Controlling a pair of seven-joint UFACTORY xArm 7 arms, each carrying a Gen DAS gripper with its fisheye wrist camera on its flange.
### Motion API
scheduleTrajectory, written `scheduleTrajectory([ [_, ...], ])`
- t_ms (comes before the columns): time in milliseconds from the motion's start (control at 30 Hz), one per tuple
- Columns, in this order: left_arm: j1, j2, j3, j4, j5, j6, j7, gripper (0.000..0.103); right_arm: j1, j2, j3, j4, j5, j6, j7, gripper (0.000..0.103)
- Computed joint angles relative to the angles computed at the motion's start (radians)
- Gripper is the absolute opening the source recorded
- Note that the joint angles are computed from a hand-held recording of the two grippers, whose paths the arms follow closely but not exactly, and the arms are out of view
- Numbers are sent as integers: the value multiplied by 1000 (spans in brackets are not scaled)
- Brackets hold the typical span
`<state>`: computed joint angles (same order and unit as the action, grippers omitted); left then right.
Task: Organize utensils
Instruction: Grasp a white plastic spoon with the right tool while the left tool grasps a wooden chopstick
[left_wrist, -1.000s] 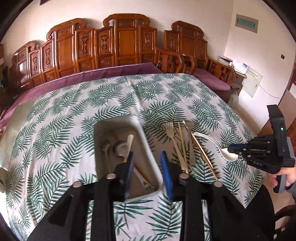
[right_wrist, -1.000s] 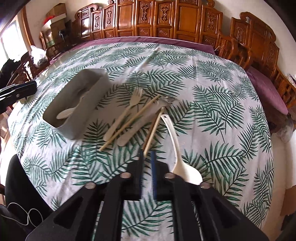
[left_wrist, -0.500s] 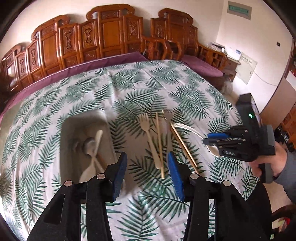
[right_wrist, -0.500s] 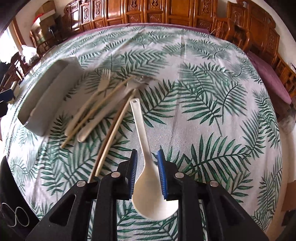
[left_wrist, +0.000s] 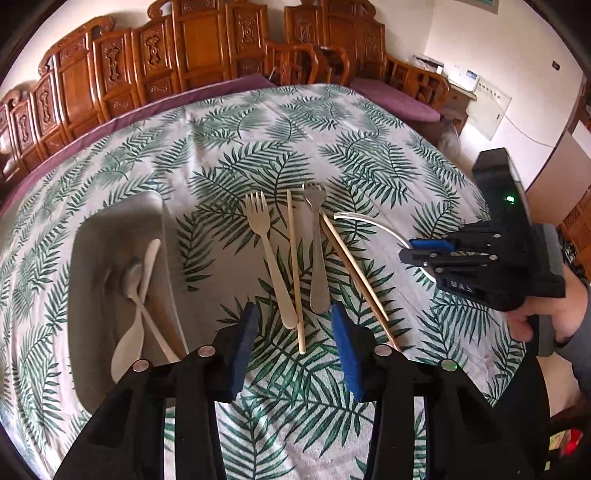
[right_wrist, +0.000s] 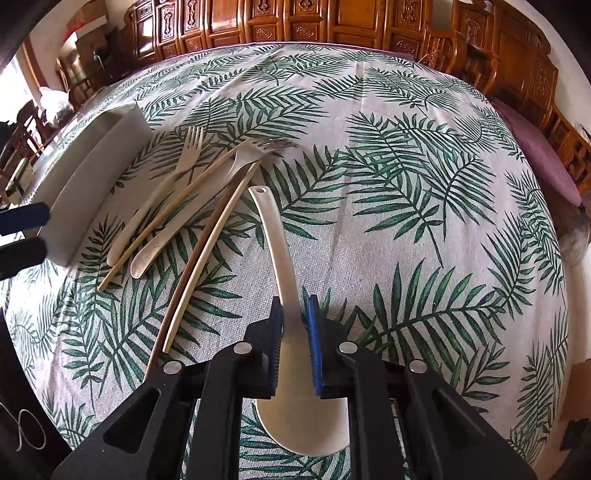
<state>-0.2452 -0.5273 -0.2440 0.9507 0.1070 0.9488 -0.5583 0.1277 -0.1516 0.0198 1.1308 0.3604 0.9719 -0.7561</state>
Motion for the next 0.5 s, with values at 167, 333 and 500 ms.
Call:
scheduleTrajectory([
  [167, 2, 73, 12, 30, 3, -20, 25, 32, 3, -8, -5, -17, 24, -21, -26, 16],
  [333, -2, 168, 37, 81, -23, -35, 40, 26, 2, -20, -12, -36, 50, -36, -50, 16],
  [500, -3, 253, 53, 127, -29, -27, 45, 18, 2, -18, -12, -32, 53, -30, -71, 16],
])
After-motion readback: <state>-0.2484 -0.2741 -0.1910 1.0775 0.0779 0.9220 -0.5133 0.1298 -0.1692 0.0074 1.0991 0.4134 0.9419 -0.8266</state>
